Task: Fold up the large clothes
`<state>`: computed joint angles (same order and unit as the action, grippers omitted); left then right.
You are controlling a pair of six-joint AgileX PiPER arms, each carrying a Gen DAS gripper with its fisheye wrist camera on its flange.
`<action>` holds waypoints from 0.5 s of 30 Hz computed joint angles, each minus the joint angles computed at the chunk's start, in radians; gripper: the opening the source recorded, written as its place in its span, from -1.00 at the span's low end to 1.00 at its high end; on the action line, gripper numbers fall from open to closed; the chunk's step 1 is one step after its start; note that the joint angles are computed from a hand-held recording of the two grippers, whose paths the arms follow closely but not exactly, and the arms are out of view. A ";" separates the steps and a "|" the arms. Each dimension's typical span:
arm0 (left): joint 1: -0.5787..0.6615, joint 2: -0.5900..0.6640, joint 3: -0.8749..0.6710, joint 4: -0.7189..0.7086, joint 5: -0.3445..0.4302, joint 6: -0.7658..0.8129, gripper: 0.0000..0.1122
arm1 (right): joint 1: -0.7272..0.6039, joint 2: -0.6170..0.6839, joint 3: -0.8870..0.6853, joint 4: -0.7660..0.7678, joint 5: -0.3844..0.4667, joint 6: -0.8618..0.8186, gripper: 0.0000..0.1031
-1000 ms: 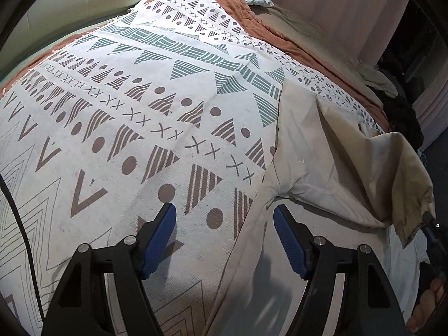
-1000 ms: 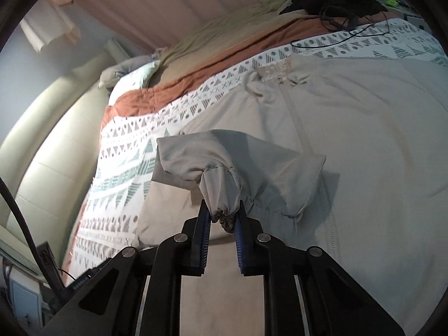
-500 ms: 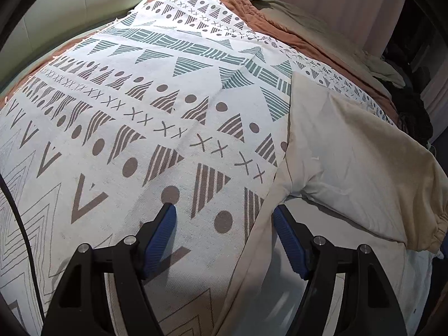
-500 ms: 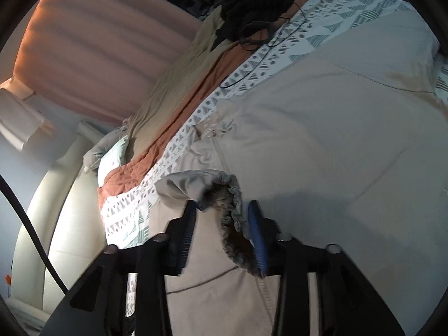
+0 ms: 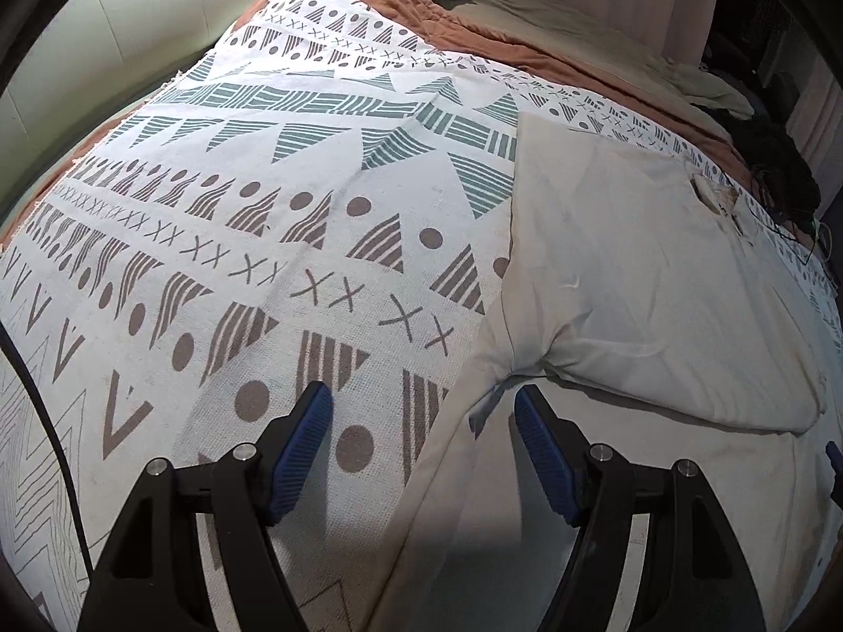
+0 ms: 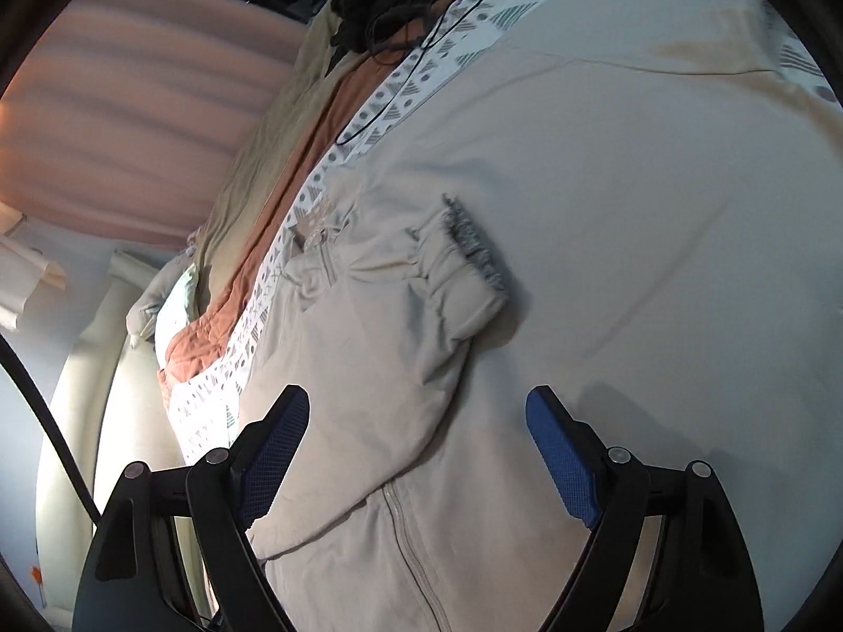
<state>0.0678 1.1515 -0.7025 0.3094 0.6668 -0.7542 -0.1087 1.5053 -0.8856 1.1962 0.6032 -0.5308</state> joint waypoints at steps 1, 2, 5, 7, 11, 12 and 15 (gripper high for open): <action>-0.005 0.007 -0.003 0.019 0.004 -0.019 0.30 | 0.007 0.032 -0.023 -0.004 -0.009 0.002 0.62; -0.007 0.016 -0.005 0.031 0.009 -0.029 0.30 | 0.002 0.076 -0.044 0.018 -0.014 -0.026 0.61; -0.008 0.032 0.000 0.066 0.010 -0.049 0.30 | 0.007 0.175 -0.113 0.021 -0.007 -0.014 0.30; -0.005 0.035 0.000 0.075 0.010 -0.055 0.30 | 0.010 0.219 -0.147 0.019 -0.024 -0.017 -0.13; -0.002 0.041 -0.006 0.103 0.023 -0.089 0.30 | -0.003 0.216 -0.144 -0.012 -0.034 0.004 -0.73; 0.003 0.047 -0.009 0.109 0.024 -0.097 0.30 | -0.009 0.201 -0.124 -0.009 -0.028 0.004 -0.75; 0.018 0.049 -0.018 0.109 0.035 -0.112 0.30 | 0.002 0.141 -0.085 -0.084 -0.024 0.045 -0.76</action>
<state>0.0854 1.2002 -0.7202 0.4182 0.7014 -0.8666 -0.1072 1.6467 -0.9709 1.1120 0.5790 -0.4860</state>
